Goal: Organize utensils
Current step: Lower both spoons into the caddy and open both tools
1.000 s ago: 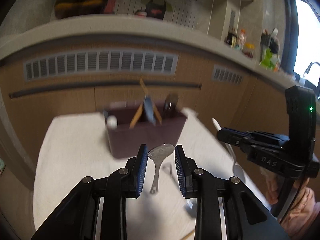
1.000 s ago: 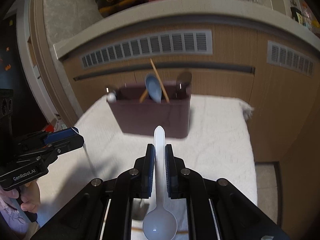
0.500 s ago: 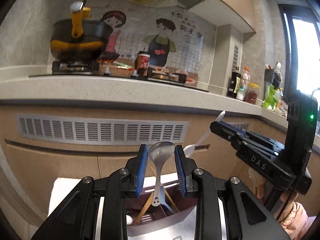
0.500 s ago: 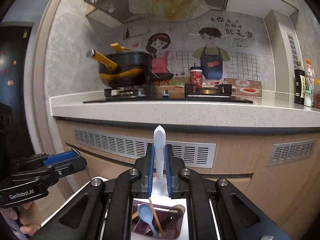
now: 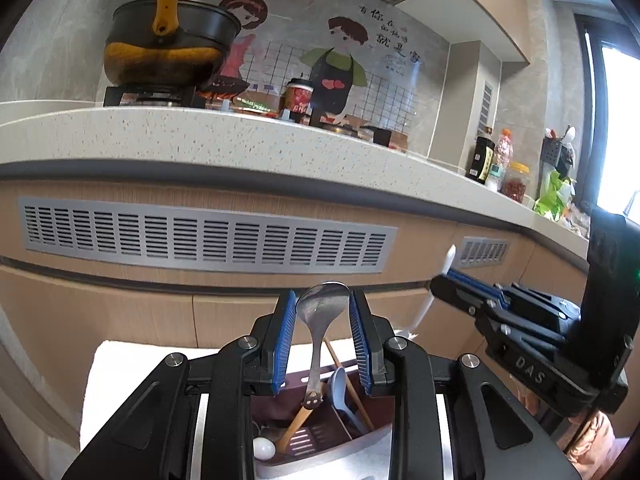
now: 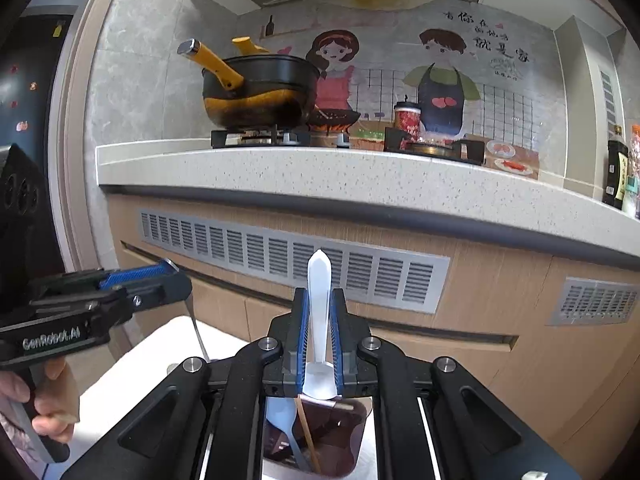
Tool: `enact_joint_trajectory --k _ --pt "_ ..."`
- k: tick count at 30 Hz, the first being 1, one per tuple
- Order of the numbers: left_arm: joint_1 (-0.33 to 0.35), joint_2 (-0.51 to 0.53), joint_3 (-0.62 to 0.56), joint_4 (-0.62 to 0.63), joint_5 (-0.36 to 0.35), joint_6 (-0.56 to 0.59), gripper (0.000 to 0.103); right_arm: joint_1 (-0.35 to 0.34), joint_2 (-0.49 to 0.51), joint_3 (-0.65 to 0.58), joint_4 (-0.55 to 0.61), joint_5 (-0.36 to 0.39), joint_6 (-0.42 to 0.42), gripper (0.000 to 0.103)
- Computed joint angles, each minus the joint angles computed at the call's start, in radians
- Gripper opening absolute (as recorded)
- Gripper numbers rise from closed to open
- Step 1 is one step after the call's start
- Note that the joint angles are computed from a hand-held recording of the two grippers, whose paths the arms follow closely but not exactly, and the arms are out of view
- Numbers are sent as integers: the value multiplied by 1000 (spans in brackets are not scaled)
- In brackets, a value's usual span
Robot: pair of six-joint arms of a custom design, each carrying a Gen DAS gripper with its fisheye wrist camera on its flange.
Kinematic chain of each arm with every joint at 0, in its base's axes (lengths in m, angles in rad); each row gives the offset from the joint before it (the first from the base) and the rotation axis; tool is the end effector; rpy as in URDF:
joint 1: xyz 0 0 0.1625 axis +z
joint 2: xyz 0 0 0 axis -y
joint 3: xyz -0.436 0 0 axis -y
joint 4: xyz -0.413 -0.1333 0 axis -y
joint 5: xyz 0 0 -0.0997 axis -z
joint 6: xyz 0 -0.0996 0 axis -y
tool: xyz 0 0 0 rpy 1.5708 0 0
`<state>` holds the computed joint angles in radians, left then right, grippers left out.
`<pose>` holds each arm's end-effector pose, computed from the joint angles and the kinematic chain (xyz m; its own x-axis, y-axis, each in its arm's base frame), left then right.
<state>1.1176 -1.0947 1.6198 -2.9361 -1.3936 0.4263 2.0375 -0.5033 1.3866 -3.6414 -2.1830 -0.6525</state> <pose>-0.1694 -0.6924 0.3518 -0.7373 0.5330 -0.4151 0.6557 0.4168 -0.6295 0.4085 -0.6417 0.1156 -0.6690 -0.1173 0.7339 -0.7231 0.3309 -0.6063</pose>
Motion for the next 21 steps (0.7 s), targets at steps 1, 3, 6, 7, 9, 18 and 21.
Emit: enact_joint_trajectory --k 1,3,6,7,9,18,21 --pt "1 1 4 4 5 -2 29 -3 -2 5 17 -4 10 9" --pt "5 7 2 19 13 -8 29 -12 -5 18 45 -6 31 9" --pt "11 21 -5 60 25 -25 31 -30 -17 38 131 2 90 10" --pt "13 28 -13 89 39 -35 35 -37 -26 42 201 3 119 15" --pt "19 38 -21 135 57 -59 38 -50 -32 37 322 -12 165 36" --pt "14 -57 143 79 151 -55 51 -35 -55 180 160 -100 123 70" --pt "13 -116 218 89 179 -68 56 -19 -82 262 144 -127 126 78"
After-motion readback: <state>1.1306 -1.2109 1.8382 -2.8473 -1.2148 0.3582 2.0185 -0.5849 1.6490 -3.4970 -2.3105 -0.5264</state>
